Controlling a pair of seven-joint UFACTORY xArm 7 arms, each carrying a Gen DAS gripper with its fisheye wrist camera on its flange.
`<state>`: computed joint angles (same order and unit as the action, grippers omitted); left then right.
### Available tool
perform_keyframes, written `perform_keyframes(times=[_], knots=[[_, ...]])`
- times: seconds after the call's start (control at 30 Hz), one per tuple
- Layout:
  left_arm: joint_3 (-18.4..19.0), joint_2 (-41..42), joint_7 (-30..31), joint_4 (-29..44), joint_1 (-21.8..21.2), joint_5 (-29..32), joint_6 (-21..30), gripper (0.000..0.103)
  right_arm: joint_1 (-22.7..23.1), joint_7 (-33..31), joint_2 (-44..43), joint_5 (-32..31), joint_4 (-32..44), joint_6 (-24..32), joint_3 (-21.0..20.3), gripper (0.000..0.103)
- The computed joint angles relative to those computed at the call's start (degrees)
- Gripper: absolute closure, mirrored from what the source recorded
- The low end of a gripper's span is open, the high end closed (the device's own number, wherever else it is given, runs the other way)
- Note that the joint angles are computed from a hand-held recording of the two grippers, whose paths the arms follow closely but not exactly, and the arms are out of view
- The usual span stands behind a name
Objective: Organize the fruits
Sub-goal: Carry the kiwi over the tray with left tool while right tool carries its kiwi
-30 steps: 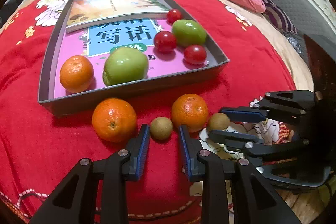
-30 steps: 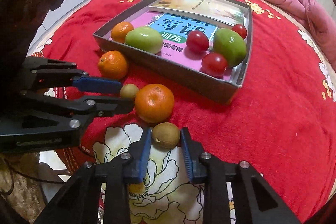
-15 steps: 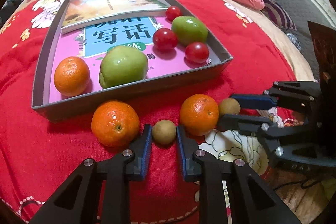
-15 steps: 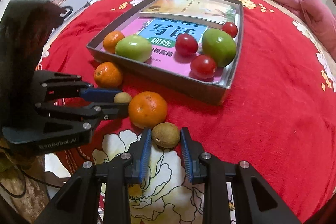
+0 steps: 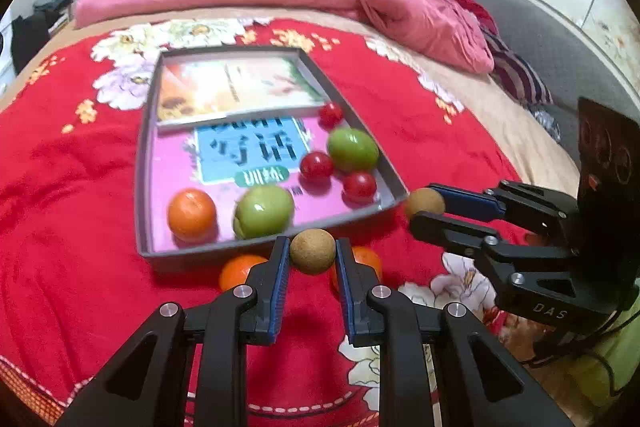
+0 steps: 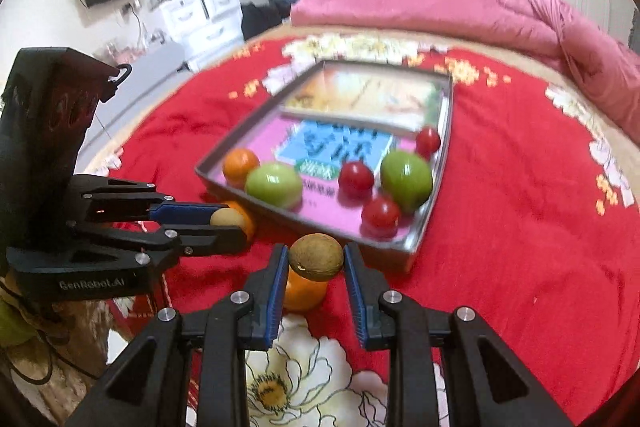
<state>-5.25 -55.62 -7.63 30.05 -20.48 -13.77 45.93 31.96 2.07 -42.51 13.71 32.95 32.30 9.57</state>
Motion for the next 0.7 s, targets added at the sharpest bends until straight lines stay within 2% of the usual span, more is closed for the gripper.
perform_keyframes(times=[0.23, 0.7], knots=[[0.0, 0.4, -1.0, 1.7, 1.7, 0.8, -1.0, 0.080, -0.7, 0.3, -1.7, -1.2, -0.6, -6.1, 0.2, 0.074], [-1.7, 9.4, -1.6, 5.0, -0.4, 0.8, -6.1, 0.080, -3.5, 3.1, -1.4, -4.0, -0.6, -8.2, -0.6, 0.074]])
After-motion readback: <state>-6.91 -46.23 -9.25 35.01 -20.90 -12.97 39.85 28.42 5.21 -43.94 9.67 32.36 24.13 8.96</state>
